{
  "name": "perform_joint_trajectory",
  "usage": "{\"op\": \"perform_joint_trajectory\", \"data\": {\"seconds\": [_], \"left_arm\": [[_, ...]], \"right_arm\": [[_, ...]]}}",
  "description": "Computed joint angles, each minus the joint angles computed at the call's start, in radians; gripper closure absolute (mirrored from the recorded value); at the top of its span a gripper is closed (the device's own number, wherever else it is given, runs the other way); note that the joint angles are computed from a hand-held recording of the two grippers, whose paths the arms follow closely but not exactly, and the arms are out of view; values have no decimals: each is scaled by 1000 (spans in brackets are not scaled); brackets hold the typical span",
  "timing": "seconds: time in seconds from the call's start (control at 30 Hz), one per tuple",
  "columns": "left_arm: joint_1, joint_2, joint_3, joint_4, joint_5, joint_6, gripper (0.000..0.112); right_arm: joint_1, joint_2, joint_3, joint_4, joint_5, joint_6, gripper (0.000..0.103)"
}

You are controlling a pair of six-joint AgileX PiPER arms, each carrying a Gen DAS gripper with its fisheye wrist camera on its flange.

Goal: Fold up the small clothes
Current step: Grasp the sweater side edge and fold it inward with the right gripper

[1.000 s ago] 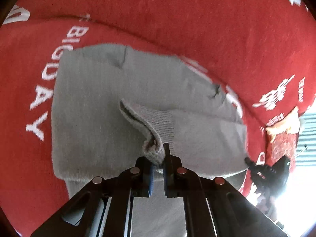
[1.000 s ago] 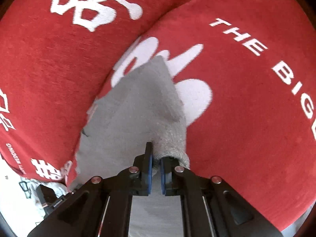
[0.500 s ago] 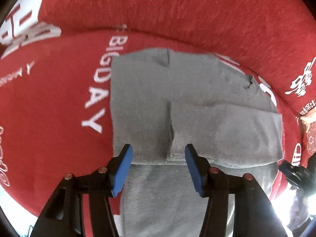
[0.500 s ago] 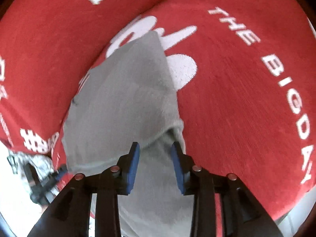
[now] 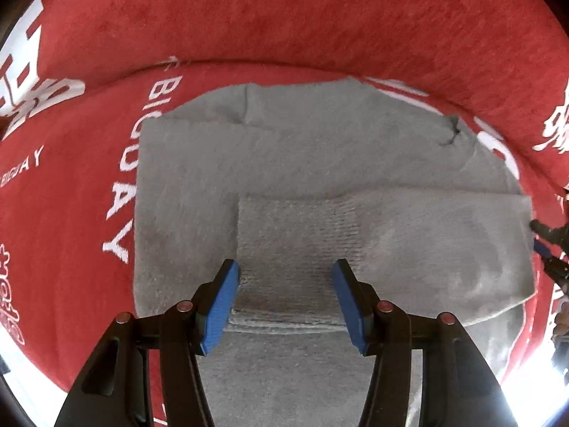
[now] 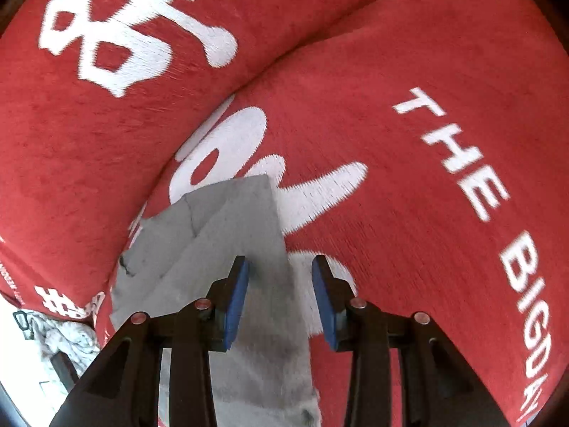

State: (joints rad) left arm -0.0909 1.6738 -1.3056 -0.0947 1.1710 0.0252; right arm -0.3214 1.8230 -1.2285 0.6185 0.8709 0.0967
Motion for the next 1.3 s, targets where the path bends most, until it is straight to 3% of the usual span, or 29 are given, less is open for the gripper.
{"op": "perform_joint_trajectory", "data": {"seconds": [0.03, 0.07, 0.1, 0.23, 0.4, 0.5, 0.8, 1.07, 1.2, 1.3], "left_arm": [[4, 0, 4, 0, 1, -5, 57], [4, 1, 7, 0, 1, -14, 57], [7, 0, 9, 1, 2, -17, 57], [-4, -12, 18, 20, 0, -27, 57], [-24, -27, 42, 25, -14, -38, 56], [-26, -36, 40, 42, -6, -43, 56], [18, -51, -30, 61, 39, -14, 56], [-12, -35, 45, 107, 12, -30, 55], [21, -73, 86, 82, -15, 19, 55], [33, -83, 86, 78, 2, 46, 55]], "right_arm": [[-2, 10, -11, 36, 8, -32, 64], [4, 22, -41, 31, 38, -34, 89], [26, 36, -87, -13, 70, -28, 95], [136, 37, -222, -287, 136, 9, 96], [159, 89, -248, -430, 158, 71, 96], [153, 64, -216, -436, 127, 107, 94], [127, -90, -169, -352, 225, 93, 94], [279, -149, -56, -363, 196, 127, 94], [260, -162, 55, -337, 138, 110, 96], [251, -190, 70, -342, 150, 105, 96]]}}
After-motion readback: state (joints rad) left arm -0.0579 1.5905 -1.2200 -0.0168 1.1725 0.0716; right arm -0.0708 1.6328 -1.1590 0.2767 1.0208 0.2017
